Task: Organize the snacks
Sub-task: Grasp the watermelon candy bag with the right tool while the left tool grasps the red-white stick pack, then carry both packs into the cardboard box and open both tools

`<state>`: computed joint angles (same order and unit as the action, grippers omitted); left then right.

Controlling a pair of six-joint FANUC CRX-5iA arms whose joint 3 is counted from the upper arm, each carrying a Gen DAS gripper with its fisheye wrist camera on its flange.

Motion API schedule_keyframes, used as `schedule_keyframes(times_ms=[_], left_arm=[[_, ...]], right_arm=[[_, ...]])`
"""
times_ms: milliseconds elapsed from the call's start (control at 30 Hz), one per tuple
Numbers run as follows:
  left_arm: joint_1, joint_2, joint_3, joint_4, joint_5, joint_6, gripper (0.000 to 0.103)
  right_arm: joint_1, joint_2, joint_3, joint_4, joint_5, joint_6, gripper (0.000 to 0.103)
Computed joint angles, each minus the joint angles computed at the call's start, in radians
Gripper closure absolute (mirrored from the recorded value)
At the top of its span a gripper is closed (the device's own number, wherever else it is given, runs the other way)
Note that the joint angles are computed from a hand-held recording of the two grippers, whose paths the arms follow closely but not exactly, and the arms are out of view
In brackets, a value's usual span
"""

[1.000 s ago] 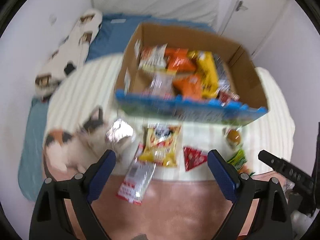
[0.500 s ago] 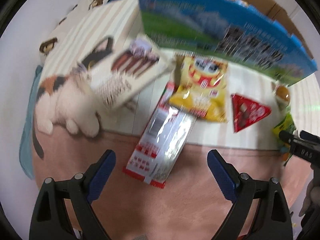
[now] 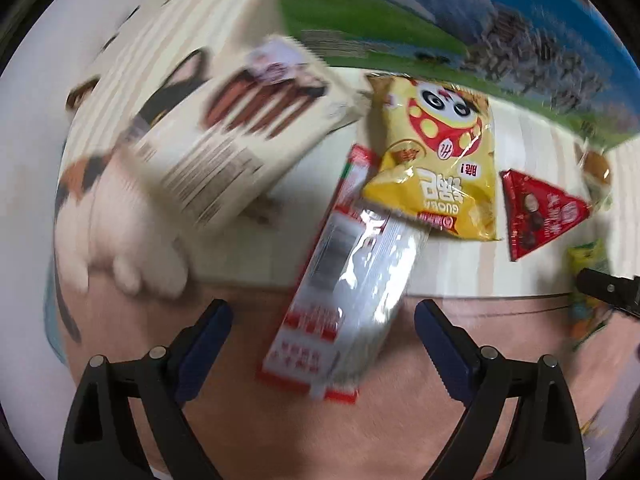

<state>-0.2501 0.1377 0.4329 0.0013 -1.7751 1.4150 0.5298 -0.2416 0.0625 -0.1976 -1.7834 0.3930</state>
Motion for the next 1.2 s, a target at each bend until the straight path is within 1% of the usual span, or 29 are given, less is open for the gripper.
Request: schedule_keyframes(times_ms=[100,167,200,233,267,300,367,433,500,567,667,733,800,867,900,933,967,1000,1033,1100,1200], left_arm=[[-0.054,0.043,0.038,-0.057,0.0,-0.067,0.009],[-0.067,0.054,0.05,-0.043,0.007,-0.101,0.011],[-0.068,0.054,0.051,-0.035,0.012,-0.106,0.021],[-0.08,0.054,0.06,-0.048,0.011,-0.107,0.036],[-0.089,0.057,0.067,-0.054,0.007,-0.107,0.042],[-0.09,0.058,0.07,-0.048,-0.003,-0.102,0.047],[-0.08,0.061,0.068,-0.023,-0.019,-0.07,0.047],[-0.064,0.043,0.032,0.016,-0.029,-0.032,0.047],[-0.044,0.012,-0.024,0.05,-0.043,-0.006,0.047],[-0.03,0.002,-0.045,0.077,-0.06,0.018,0.047],[-0.017,-0.021,-0.084,0.092,-0.074,0.032,0.047],[-0.022,-0.013,-0.08,0.081,-0.082,0.027,0.046],[-0.047,0.022,-0.043,0.05,-0.096,0.009,0.046],[-0.093,0.063,0.013,0.023,-0.106,0.021,0.045],[-0.108,0.06,0.016,0.004,-0.101,0.01,0.046],[-0.129,0.074,0.039,-0.005,-0.101,0.018,0.046],[-0.149,0.078,0.045,-0.014,-0.093,0.026,0.047],[-0.162,0.069,0.042,-0.026,-0.082,0.019,0.05],[-0.171,0.062,0.042,-0.031,-0.079,0.023,0.052],[-0.186,0.052,0.039,-0.033,-0.075,0.039,0.053],[-0.179,0.028,0.016,-0.008,-0.078,0.065,0.055]], right_arm=[[0.062,0.048,0.016,0.048,-0.019,0.021,0.019],[0.101,0.066,0.019,0.09,-0.029,0.037,0.019],[0.127,0.072,0.015,0.12,-0.031,0.037,0.022],[0.149,0.077,0.012,0.143,-0.034,0.03,0.026],[0.178,0.084,0.015,0.165,-0.044,0.012,0.036],[0.202,0.081,0.008,0.182,-0.043,-0.007,0.043],[0.239,0.06,-0.006,0.188,-0.043,-0.054,0.046],[0.283,0.022,-0.035,0.176,-0.028,-0.121,0.046],[0.304,-0.01,-0.055,0.151,-0.014,-0.161,0.046],[0.33,-0.034,-0.073,0.132,0.004,-0.197,0.046],[0.339,-0.054,-0.089,0.106,0.036,-0.227,0.046],[0.327,-0.061,-0.099,0.096,0.054,-0.249,0.044],[0.299,-0.066,-0.108,0.074,0.078,-0.249,0.033],[0.297,-0.053,-0.106,0.074,0.085,-0.244,0.03],[0.286,-0.028,-0.092,0.078,0.08,-0.218,0.029],[0.294,-0.01,-0.084,0.091,0.072,-0.206,0.029],[0.308,0.008,-0.076,0.11,0.066,-0.199,0.031],[0.326,0.03,-0.068,0.139,0.062,-0.192,0.04],[0.353,0.036,-0.07,0.168,0.053,-0.198,0.047],[0.423,0.03,-0.081,0.229,0.052,-0.234,0.047],[0.488,0.013,-0.079,0.247,0.047,-0.3,0.047]])
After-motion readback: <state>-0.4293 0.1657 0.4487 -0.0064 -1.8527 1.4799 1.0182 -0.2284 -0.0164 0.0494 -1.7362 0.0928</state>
